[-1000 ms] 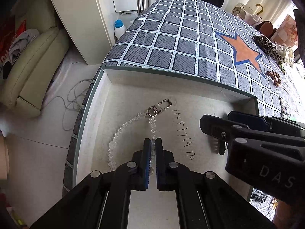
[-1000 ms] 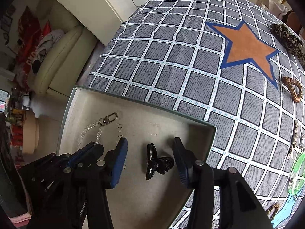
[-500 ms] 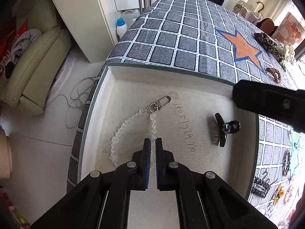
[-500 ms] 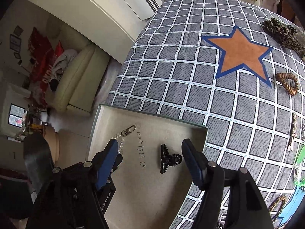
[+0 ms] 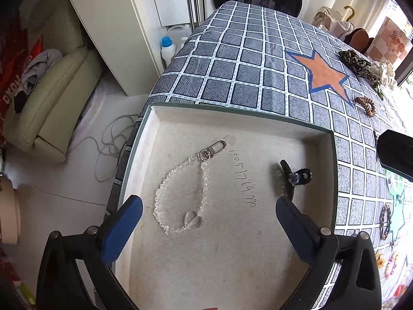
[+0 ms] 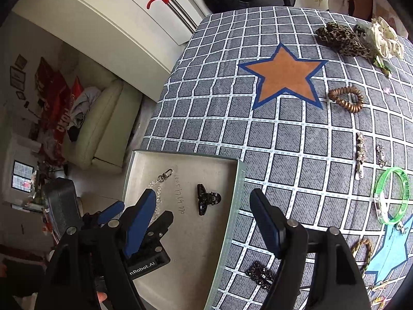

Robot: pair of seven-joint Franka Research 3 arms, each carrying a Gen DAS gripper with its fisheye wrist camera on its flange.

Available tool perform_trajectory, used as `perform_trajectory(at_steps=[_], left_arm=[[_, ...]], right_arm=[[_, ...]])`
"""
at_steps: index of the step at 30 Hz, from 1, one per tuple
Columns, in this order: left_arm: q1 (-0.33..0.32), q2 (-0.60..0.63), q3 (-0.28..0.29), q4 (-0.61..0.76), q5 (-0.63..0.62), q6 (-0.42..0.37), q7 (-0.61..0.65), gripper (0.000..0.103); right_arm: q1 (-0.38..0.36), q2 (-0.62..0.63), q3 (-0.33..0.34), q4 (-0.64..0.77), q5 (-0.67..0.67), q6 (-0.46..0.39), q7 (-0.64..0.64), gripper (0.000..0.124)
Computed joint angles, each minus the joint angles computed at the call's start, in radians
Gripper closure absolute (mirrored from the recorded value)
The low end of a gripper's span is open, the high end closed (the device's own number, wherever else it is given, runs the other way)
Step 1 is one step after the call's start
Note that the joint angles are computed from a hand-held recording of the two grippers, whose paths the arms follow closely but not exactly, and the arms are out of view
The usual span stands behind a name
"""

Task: Organize jewelry
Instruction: 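Move both tools back over the jewelry on the table, then grasp the pink-yellow beaded bracelet with the right tool while the left tool grasps the green bangle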

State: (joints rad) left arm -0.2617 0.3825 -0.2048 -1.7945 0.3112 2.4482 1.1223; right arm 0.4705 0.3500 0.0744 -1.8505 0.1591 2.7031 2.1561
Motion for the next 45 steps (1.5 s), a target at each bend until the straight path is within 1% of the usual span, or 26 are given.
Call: perform_trajectory(at_steps=[3,6,9,10,11,15,18,21,23,25,29,33,37,40,45], left_arm=[[-0.003,-0.013,-0.004,-0.007,0.003,0.012,0.003,0.0],[0.0,-0.02,-0.019,-0.004,-0.019,0.003,0.034,0.0],[-0.004,-0.023,-0.033,0.007,-0.048,-0.007,0.063,0.0],[-0.007,-0.022,-0.038,0.012,-0.055,-0.011,0.072,0.0],[-0.012,-0.022,-0.041,0.018,-0.06,-0.015,0.079,0.0],[-0.032,-0.014,-0.06,0.05,-0.085,-0.034,0.127,0.0],[-0.059,-0.008,-0.067,0.071,-0.078,-0.046,0.157,0.0],[-0.092,-0.001,-0.069,0.091,-0.049,-0.05,0.174,0.0],[-0.107,0.011,-0.074,0.114,-0.051,-0.065,0.19,0.0],[-0.119,0.027,-0.081,0.136,-0.058,-0.075,0.205,0.0],[-0.155,0.07,-0.087,0.196,-0.056,-0.108,0.232,0.0],[-0.194,0.139,-0.091,0.294,-0.064,-0.167,0.245,0.0],[-0.231,0.224,-0.097,0.411,-0.093,-0.236,0.255,0.0],[-0.258,0.284,-0.094,0.496,-0.113,-0.283,0.246,0.0],[-0.3,0.366,-0.082,0.609,-0.128,-0.346,0.215,0.0]], right_arm=[[0.015,-0.035,-0.023,-0.042,-0.036,0.004,0.045,0.043],[0.013,-0.086,-0.033,-0.107,-0.063,0.013,0.089,0.034],[0.008,-0.133,-0.039,-0.173,-0.093,0.031,0.152,0.033],[0.002,-0.15,-0.038,-0.198,-0.099,0.042,0.168,0.029],[-0.001,-0.168,-0.038,-0.222,-0.11,0.049,0.187,0.021],[-0.015,-0.252,-0.047,-0.334,-0.207,0.087,0.32,0.021],[-0.044,-0.329,-0.038,-0.421,-0.302,0.095,0.442,0.021],[-0.093,-0.409,-0.012,-0.51,-0.388,0.096,0.56,0.021],[-0.132,-0.466,0.012,-0.573,-0.423,0.094,0.623,0.021],[-0.168,-0.52,0.035,-0.626,-0.43,0.071,0.657,0.021],[-0.219,-0.627,0.069,-0.717,-0.385,-0.011,0.649,0.021],[-0.258,-0.731,0.085,-0.807,-0.304,-0.071,0.624,0.021],[-0.292,-0.811,0.11,-0.873,-0.261,-0.138,0.615,0.021],[-0.295,-0.862,0.117,-0.92,-0.227,-0.18,0.6,0.021],[-0.291,-0.889,0.127,-0.954,-0.201,-0.232,0.554,0.021]])
